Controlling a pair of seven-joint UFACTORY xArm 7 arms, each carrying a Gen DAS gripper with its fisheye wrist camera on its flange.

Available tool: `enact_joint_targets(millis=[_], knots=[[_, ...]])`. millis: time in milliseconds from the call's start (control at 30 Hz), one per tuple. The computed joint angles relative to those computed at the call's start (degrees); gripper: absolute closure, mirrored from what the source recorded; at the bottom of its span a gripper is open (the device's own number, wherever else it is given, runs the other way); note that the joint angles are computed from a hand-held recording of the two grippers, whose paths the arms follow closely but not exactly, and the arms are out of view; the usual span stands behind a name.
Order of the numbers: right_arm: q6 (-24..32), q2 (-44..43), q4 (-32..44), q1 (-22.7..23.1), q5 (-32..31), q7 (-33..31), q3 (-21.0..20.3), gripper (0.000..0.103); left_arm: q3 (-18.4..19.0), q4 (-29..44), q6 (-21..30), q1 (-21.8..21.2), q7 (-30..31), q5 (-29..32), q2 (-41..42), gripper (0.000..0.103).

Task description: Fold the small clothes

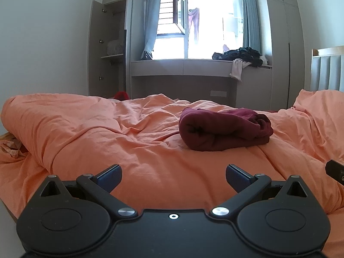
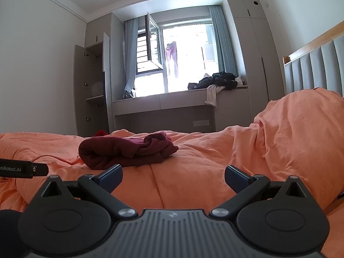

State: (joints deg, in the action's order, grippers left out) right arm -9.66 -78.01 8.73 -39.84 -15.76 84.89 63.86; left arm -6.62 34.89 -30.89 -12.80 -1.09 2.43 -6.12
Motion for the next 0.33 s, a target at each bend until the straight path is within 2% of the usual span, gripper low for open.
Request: enact_joint_targets(millis=[333], knots=[[-0.9,0.5,0.1,-0.8,0.6,0.0,0.4,0.000,-0.2,-0.1,-0.9,0.0,0.7,-0.7,0.2,0.000]])
